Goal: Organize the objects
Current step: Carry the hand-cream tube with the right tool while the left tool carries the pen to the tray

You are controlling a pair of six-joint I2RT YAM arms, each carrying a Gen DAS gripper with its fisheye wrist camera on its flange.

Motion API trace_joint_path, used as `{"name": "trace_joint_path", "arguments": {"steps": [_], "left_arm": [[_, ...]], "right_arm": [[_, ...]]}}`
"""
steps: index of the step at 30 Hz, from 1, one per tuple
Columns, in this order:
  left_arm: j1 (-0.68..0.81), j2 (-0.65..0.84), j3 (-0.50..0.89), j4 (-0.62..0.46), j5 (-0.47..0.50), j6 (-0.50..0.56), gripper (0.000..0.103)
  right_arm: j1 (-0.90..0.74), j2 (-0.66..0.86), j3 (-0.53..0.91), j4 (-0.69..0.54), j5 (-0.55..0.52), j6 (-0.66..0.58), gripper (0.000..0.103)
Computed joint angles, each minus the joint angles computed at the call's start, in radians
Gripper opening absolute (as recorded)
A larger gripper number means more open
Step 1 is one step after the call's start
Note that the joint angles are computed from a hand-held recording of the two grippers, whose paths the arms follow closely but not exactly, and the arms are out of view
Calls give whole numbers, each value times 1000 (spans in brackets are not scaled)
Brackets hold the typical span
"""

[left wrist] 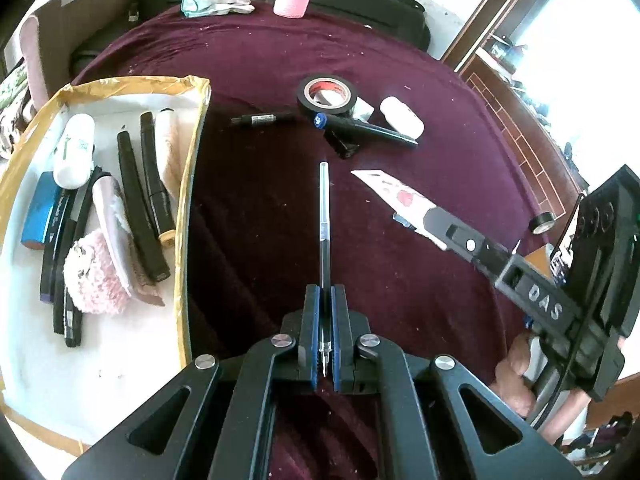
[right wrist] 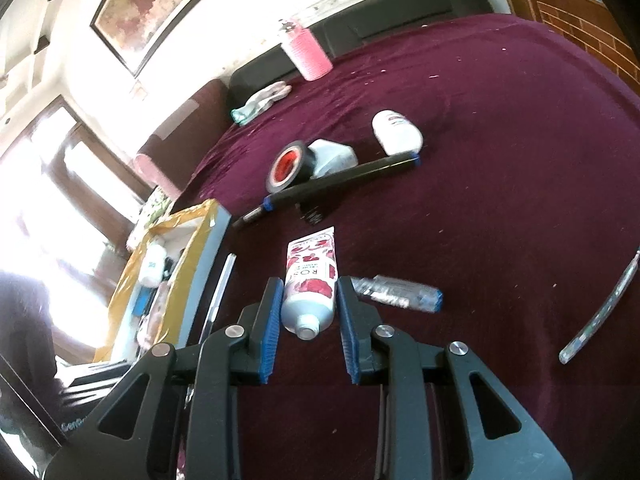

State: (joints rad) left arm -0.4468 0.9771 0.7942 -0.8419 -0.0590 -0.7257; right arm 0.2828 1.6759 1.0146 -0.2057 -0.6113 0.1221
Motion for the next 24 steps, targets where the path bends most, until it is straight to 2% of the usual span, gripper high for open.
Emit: {"name": "trace_joint_path", "arguments": {"steps": [9, 15, 21, 24], "left_arm": [[81, -72, -24, -20, 50, 16, 3], [242, -200, -15, -124, 115, 84, 3], [496, -312, -8, -248, 192, 233, 3], [671, -337, -18, -291, 265, 352, 3]], "right_arm": [[12, -55, -54, 6, -50, -7, 25], [63, -122, -73, 3, -59, 1, 25], [157, -165, -72, -4, -55, 4, 25], [221, -167, -71, -3, -41, 3, 25]]}}
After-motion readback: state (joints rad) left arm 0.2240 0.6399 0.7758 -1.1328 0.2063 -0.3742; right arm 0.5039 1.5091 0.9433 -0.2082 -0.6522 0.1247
